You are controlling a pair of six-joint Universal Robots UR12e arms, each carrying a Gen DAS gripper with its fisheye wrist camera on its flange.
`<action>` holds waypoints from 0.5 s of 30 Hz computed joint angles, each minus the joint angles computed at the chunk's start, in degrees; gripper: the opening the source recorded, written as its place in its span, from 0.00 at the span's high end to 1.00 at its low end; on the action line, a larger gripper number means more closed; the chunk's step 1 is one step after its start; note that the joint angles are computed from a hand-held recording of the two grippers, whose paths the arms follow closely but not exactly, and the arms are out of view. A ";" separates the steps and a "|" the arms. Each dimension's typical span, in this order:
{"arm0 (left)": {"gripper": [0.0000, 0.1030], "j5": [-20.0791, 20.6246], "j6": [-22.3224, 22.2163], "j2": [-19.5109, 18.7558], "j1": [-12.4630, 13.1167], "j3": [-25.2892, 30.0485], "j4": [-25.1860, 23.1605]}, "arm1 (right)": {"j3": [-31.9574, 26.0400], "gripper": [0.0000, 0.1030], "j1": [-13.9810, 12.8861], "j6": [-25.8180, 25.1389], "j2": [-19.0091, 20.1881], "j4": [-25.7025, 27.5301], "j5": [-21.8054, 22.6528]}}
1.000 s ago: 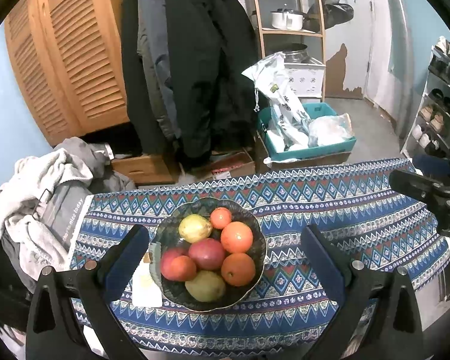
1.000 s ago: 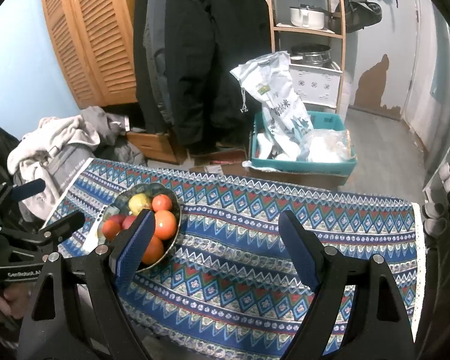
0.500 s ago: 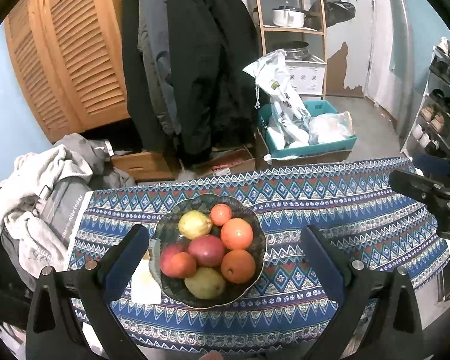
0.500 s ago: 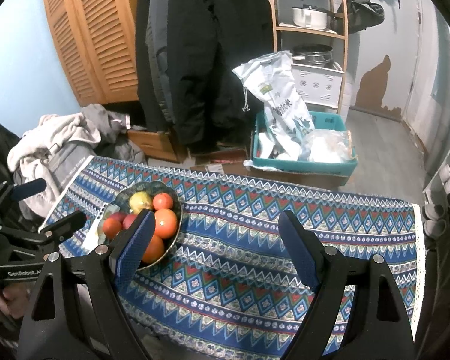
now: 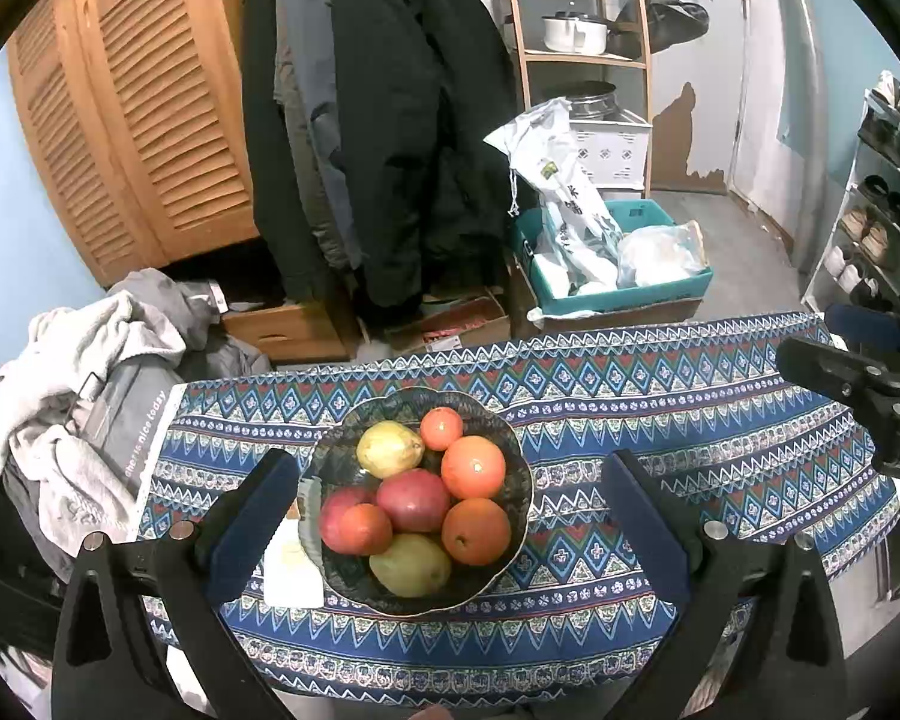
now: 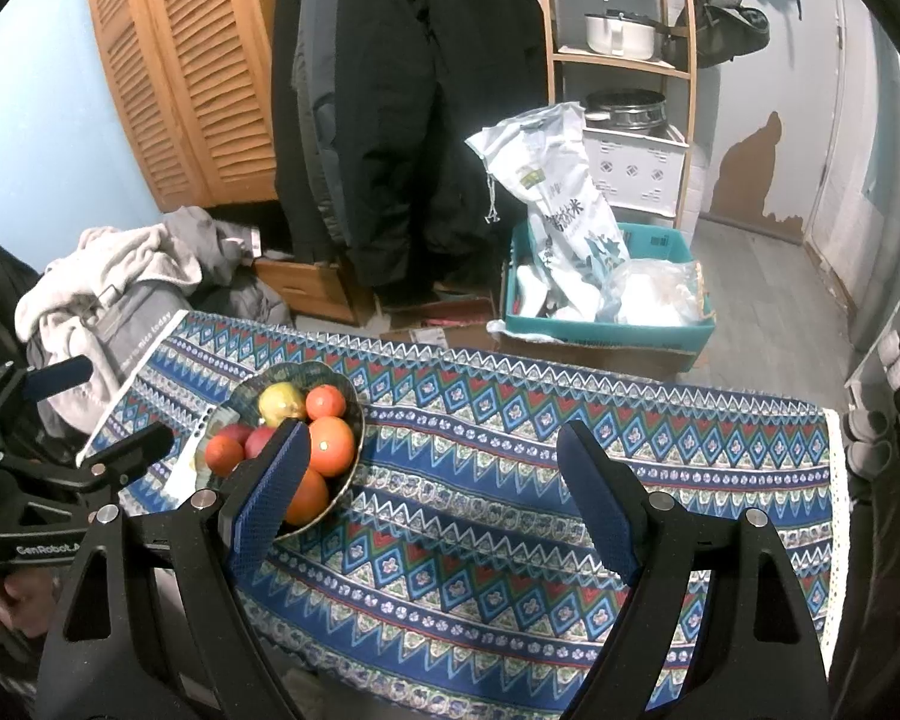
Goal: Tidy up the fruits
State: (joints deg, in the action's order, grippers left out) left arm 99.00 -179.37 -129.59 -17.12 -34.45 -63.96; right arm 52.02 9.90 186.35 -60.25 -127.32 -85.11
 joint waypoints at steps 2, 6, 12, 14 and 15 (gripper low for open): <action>0.01 -0.05 -0.03 0.00 0.00 0.02 -0.05 | -0.06 0.19 0.01 -0.03 0.03 0.02 -0.05; 0.01 -0.11 0.05 -0.06 -0.01 0.19 -0.21 | 0.07 0.19 0.02 -0.16 -0.03 -0.11 -0.06; 0.01 -0.38 -0.02 -0.04 0.03 0.22 -0.36 | 0.17 0.19 -0.06 -0.45 -0.11 -0.08 0.08; 0.01 -0.55 -0.07 -0.02 0.06 0.22 -0.46 | 0.17 0.19 -0.05 -0.43 -0.11 -0.07 0.02; 0.01 -0.70 -0.06 0.02 0.08 0.16 -0.43 | 0.17 0.19 -0.05 -0.43 -0.11 -0.07 0.02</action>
